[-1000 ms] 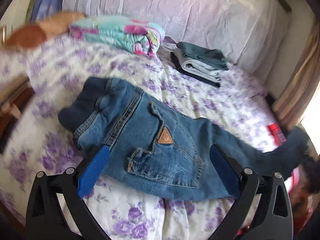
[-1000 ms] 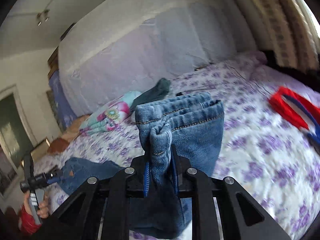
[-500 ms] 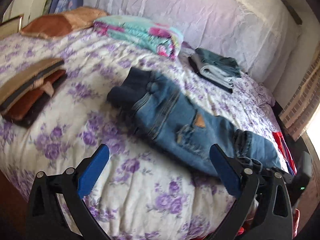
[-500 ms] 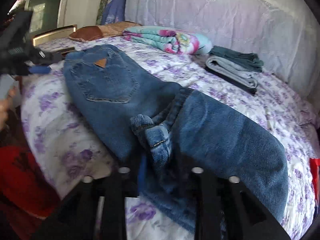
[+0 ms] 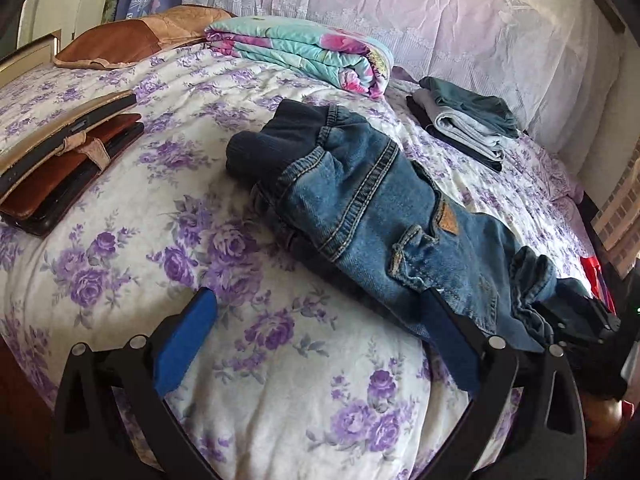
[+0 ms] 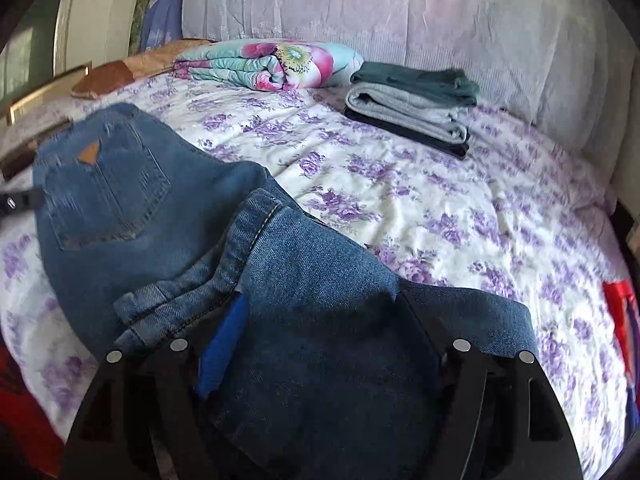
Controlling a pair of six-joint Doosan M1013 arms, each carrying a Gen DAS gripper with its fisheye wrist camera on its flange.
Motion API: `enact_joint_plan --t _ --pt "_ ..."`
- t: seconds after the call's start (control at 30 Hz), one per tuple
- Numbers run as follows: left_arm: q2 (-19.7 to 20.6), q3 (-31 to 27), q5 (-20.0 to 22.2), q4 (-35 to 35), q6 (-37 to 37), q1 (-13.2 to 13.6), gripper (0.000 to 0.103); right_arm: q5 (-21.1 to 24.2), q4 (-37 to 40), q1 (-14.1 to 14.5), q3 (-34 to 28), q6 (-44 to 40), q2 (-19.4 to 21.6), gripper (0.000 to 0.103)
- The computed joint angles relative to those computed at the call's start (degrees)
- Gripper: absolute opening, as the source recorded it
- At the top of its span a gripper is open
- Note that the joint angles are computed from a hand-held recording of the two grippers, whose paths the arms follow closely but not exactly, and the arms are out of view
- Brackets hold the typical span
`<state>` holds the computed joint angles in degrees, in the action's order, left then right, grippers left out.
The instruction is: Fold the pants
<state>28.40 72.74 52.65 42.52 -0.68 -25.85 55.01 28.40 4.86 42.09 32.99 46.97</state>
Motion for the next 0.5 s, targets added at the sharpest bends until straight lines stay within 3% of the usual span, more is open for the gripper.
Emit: enact_joint_plan --t 0.03,0.13,0.17,0.3,0.33,0.4,0.5 --pt "0.0 -0.1 -0.2 -0.6 0.0 0.2 0.098 1.3 2.2 -0.6 -0.1 0.1 -0.3 0.077" --pt "-1.0 0.9 -3.3 -2.3 -1.1 1.0 0.098 -3.0 12.1 -2.4 6.7 -7.1 -4.6 0.077" --pt "-1.3 1.4 -4.7 -3.0 -1.7 1.4 0.098 -3.8 13.7 -2.7 8.7 -9.4 -5.7 0.082" --pt "-2.1 2.5 -8.2 -4.7 -3.7 3.1 0.098 -3.6 6.7 -1.9 10.7 -9.3 -5.2 0.094" --pt "-2.0 2.4 -8.4 -5.0 -3.9 3.3 0.098 -5.4 9.2 -2.2 12.1 -11.6 -5.8 0.094" --pt "-1.9 2.1 -8.9 -7.1 -3.0 4.2 0.098 -3.9 10.4 -2.5 11.5 -11.0 -5.7 0.094" --pt "-1.3 0.7 -8.6 -10.1 -1.4 5.3 0.098 -6.2 20.5 -3.9 13.4 -16.4 -7.2 0.094"
